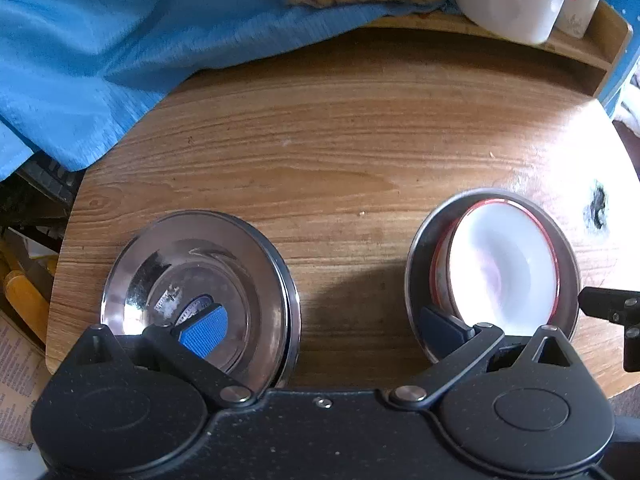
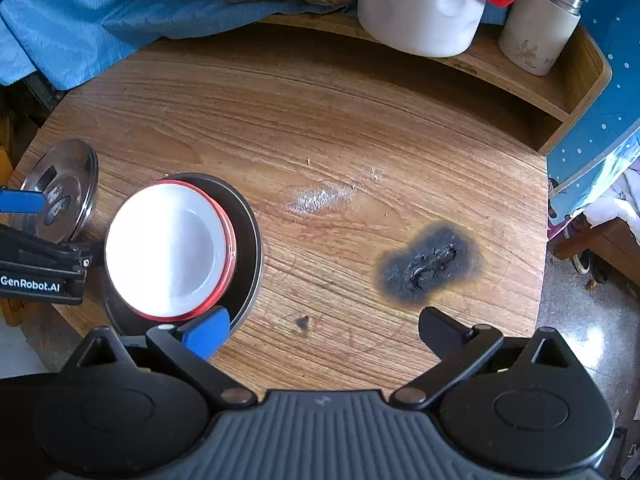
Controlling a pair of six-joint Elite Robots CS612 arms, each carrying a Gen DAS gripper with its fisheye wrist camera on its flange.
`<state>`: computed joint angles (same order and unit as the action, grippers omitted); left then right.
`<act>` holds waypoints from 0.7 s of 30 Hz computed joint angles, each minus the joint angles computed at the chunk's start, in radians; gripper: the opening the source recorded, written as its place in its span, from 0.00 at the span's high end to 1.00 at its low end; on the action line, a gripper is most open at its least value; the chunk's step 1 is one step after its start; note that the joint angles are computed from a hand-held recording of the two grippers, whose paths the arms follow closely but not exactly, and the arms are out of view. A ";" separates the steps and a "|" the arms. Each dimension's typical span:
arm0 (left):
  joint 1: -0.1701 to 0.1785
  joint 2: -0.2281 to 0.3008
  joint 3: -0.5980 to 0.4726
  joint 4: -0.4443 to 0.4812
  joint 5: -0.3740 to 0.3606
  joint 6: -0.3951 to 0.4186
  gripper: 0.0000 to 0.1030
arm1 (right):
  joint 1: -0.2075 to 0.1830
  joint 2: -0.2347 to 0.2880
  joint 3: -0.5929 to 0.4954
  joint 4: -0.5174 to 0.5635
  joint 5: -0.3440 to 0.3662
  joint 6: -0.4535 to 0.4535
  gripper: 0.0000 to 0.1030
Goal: Organize plates and bowls
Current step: 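Move both tools to the rim of the steel bowl holding the white bowls, then close both tools on the steel bowl rim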
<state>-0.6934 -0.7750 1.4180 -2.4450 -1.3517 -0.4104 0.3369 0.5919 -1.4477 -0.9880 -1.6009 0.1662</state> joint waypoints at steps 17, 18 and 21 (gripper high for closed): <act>-0.008 0.020 -0.028 0.039 0.032 0.059 0.01 | 0.005 0.007 0.004 -0.027 -0.020 0.010 0.00; -0.008 0.021 -0.028 0.037 0.032 0.062 0.01 | 0.005 0.007 0.004 -0.030 -0.020 0.011 0.00; -0.008 0.022 -0.029 0.033 0.032 0.066 0.01 | 0.007 0.009 0.008 -0.036 -0.026 0.013 0.00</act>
<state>-0.7016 -0.7530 1.3888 -2.4117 -1.3196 -0.3440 0.3440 0.6013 -1.4400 -1.0243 -1.6274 0.1788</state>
